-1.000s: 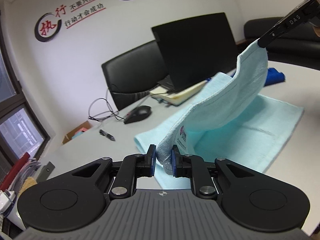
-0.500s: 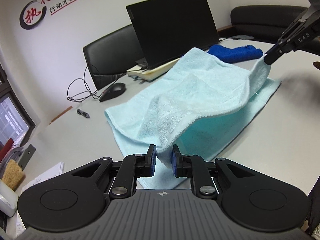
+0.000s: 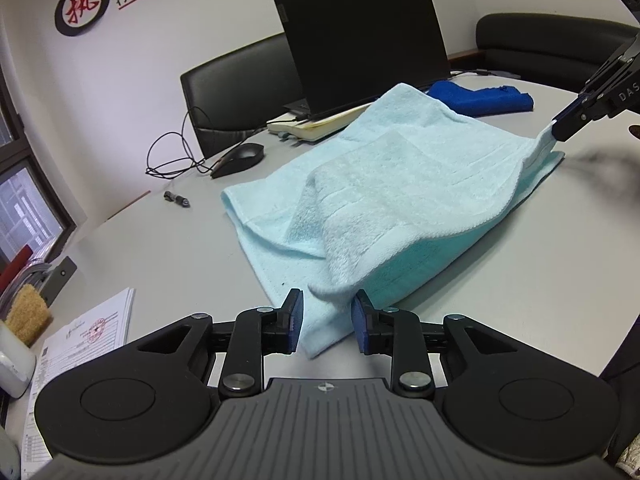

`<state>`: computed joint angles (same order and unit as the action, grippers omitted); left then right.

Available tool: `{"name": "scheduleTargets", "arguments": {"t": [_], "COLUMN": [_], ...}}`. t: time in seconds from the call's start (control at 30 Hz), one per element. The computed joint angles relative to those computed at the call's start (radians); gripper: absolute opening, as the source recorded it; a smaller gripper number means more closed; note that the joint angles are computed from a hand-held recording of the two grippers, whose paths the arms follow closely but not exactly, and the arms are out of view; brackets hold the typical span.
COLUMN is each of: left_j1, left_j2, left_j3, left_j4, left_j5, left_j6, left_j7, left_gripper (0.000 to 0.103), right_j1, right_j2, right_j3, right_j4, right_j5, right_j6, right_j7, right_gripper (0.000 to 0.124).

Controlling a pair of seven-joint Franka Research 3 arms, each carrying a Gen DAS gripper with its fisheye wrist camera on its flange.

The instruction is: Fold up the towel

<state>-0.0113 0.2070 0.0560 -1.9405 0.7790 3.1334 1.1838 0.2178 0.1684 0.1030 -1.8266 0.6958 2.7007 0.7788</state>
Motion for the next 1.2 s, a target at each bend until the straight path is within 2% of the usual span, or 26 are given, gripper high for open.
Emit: {"name": "scheduleTargets", "arguments": {"t": [0.07, 0.23, 0.4, 0.47, 0.57, 0.7, 0.77, 1.0, 1.1, 1.2], "left_j1": [-0.008, -0.003, 0.029, 0.046, 0.052, 0.116, 0.133, 0.126, 0.138, 0.166], "left_j2": [-0.016, -0.041, -0.027, -0.013, 0.020, 0.076, 0.107, 0.216, 0.257, 0.300], "left_j3": [0.017, 0.038, 0.013, -0.010, -0.034, -0.131, -0.160, -0.173, -0.193, -0.236], "left_j4": [-0.014, -0.022, 0.016, 0.036, 0.090, 0.161, 0.201, 0.364, 0.429, 0.505], "left_j5": [0.023, 0.092, 0.082, 0.036, -0.032, -0.246, -0.327, -0.475, -0.538, -0.626], "left_j6": [-0.002, -0.004, -0.017, -0.022, -0.078, -0.125, -0.146, -0.246, -0.291, -0.371], "left_j7": [-0.029, -0.124, -0.163, -0.135, -0.095, 0.073, 0.149, 0.271, 0.319, 0.388], "left_gripper": [0.030, 0.030, 0.030, 0.030, 0.030, 0.029, 0.029, 0.029, 0.027, 0.026], "right_j1": [-0.003, -0.001, 0.005, 0.006, 0.004, 0.001, -0.001, -0.004, -0.006, -0.011], "right_j2": [-0.012, -0.038, -0.017, -0.001, 0.027, 0.073, 0.097, 0.203, 0.251, 0.294], "right_j3": [0.001, -0.003, -0.010, -0.012, -0.013, -0.010, -0.009, -0.007, -0.006, -0.004], "right_j4": [-0.005, -0.017, 0.017, 0.037, 0.070, 0.125, 0.155, 0.285, 0.346, 0.406], "right_j5": [0.008, 0.030, 0.007, -0.014, -0.044, -0.087, -0.108, -0.176, -0.204, -0.226], "right_j6": [-0.006, 0.002, 0.017, 0.017, 0.014, 0.003, -0.003, -0.028, -0.050, -0.090], "right_j7": [-0.012, -0.040, -0.012, 0.009, 0.037, 0.072, 0.090, 0.162, 0.192, 0.219], "right_gripper": [0.022, 0.024, 0.025, 0.025, 0.025, 0.025, 0.025, 0.025, 0.025, 0.025]}}
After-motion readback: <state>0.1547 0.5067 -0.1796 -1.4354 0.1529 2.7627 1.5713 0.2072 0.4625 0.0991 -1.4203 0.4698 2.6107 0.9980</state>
